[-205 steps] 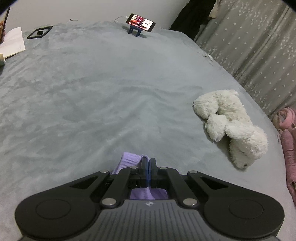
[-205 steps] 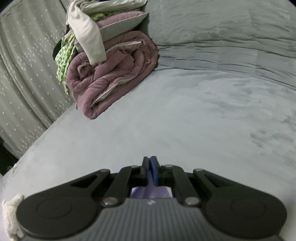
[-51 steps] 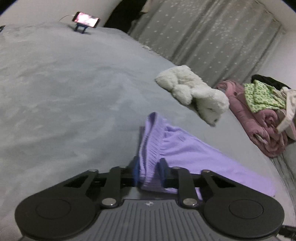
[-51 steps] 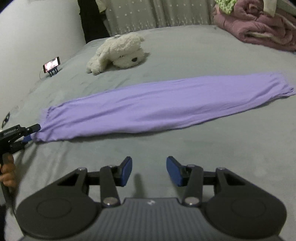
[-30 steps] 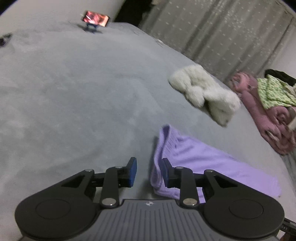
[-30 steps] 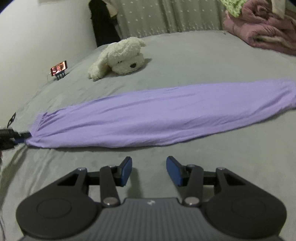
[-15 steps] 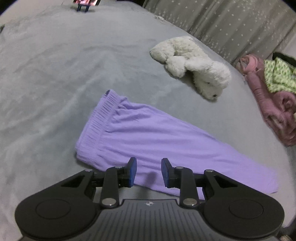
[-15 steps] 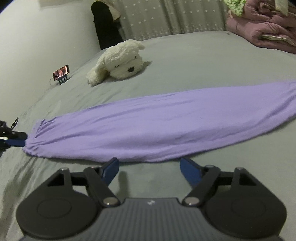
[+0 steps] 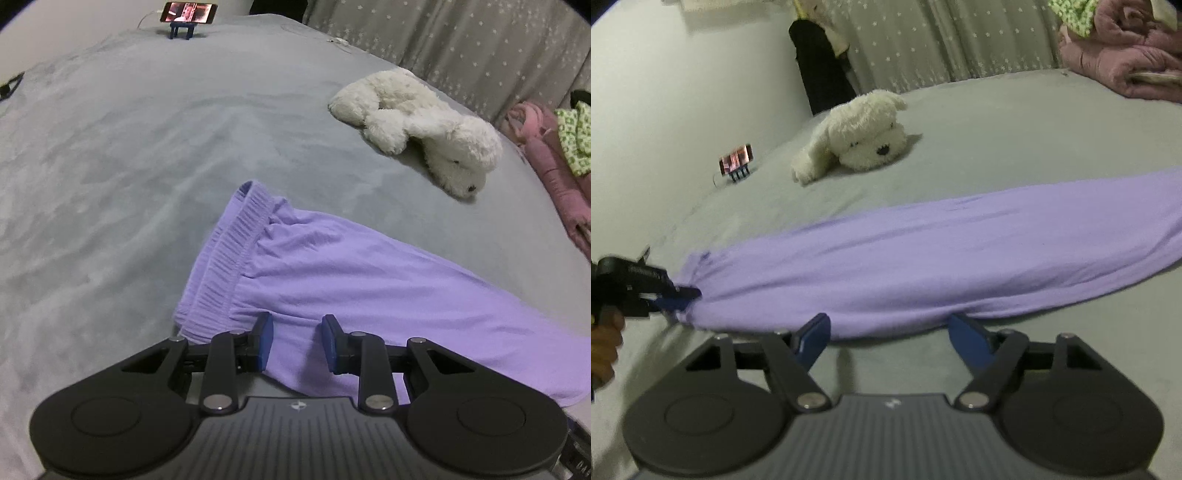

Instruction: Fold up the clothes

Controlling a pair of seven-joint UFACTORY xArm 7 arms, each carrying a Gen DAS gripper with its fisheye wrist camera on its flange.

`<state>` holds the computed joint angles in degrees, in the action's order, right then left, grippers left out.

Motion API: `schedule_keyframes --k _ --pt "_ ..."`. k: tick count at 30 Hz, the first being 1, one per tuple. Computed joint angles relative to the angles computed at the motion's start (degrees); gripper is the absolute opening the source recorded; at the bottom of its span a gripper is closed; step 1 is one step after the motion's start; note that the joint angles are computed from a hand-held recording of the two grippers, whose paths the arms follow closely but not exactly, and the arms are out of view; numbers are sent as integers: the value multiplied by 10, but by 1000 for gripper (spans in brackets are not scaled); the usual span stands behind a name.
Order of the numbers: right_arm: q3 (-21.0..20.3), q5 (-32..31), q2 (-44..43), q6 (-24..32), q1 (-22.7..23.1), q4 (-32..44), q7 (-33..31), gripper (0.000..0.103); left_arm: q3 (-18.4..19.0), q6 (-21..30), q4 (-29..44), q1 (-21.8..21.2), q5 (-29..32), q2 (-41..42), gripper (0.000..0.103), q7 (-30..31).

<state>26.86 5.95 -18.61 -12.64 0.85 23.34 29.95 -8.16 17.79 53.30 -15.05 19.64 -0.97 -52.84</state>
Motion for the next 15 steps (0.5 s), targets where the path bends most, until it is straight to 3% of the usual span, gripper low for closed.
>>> schedule_keyframes --k 3,8,14,15 --pt "62 6 -1 -12 -61 9 -9 69 0 4 4 -1 -1 3 27 -2" --pt "53 1 23 -19 -58 33 -51 69 2 3 4 -2 -40 2 27 20" --pt "115 19 44 18 -125 71 -93 67 1 10 8 -3 -49 4 27 31" --pt "103 18 35 21 -113 63 -79 67 1 13 10 -4 -49 4 27 32"
